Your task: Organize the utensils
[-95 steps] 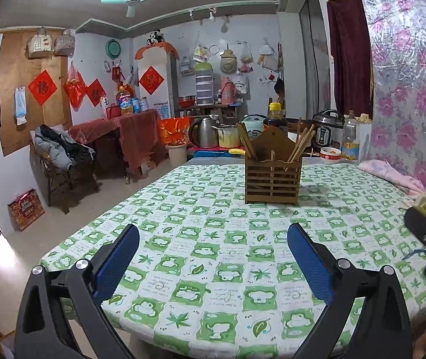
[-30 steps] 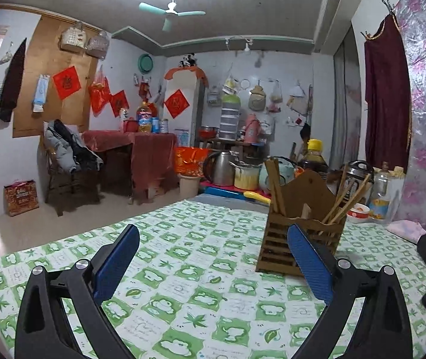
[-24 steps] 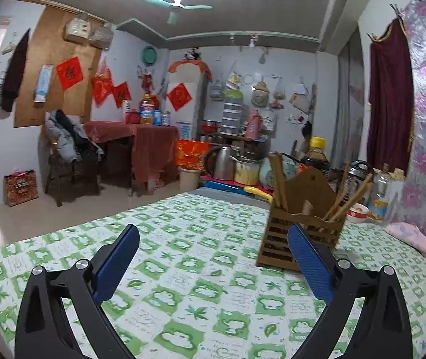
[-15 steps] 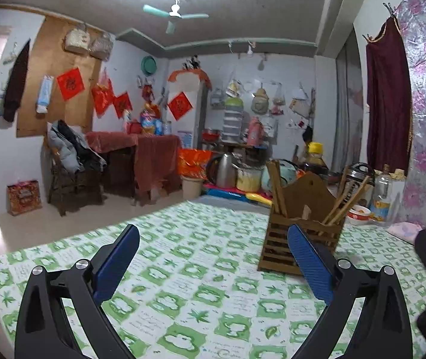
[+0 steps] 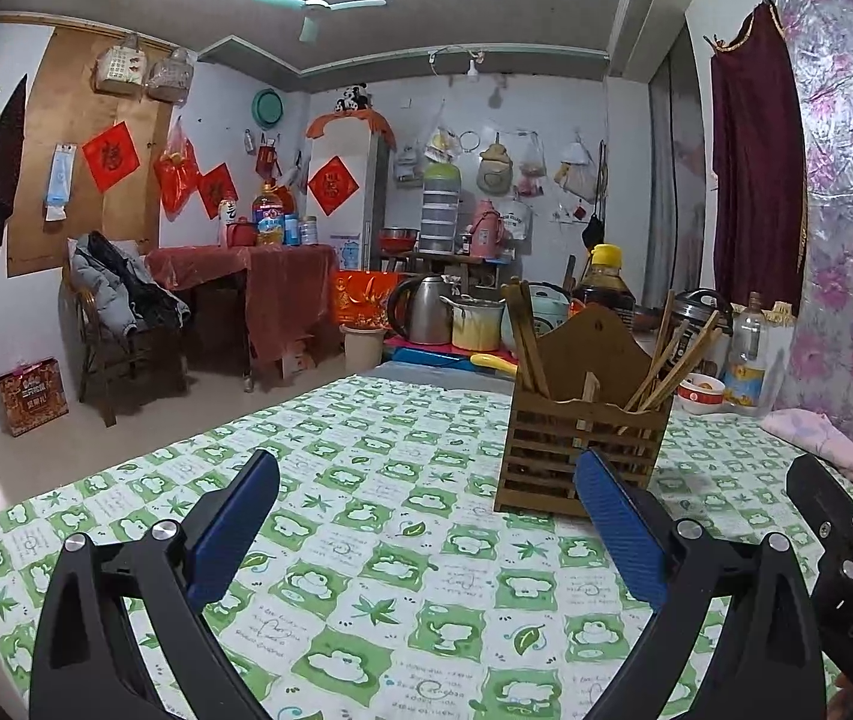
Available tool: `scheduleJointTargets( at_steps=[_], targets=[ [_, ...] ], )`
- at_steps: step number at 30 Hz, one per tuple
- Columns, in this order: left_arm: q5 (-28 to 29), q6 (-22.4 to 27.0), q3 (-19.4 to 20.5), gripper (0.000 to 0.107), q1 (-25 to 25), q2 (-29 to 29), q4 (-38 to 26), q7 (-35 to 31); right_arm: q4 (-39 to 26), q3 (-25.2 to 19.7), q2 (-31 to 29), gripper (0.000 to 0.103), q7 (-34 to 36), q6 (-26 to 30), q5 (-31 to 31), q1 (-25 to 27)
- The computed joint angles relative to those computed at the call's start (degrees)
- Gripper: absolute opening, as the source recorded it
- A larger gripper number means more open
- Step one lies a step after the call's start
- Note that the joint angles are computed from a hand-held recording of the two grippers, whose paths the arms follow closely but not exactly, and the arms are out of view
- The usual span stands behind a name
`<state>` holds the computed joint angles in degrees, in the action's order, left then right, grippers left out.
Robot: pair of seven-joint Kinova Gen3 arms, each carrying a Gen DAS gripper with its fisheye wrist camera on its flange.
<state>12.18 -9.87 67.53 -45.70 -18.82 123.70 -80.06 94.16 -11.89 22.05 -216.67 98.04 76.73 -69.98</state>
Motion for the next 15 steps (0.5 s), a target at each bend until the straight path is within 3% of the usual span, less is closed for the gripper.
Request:
scheduleJointTargets(
  at_steps=[15],
  targets=[
    [0.1,1.3,-0.1,0.097,-0.3,-0.7,-0.5,0.5,-0.2,0.0,-0.1,0.097,-0.9,0.1,-1.0,0.2]
  ],
)
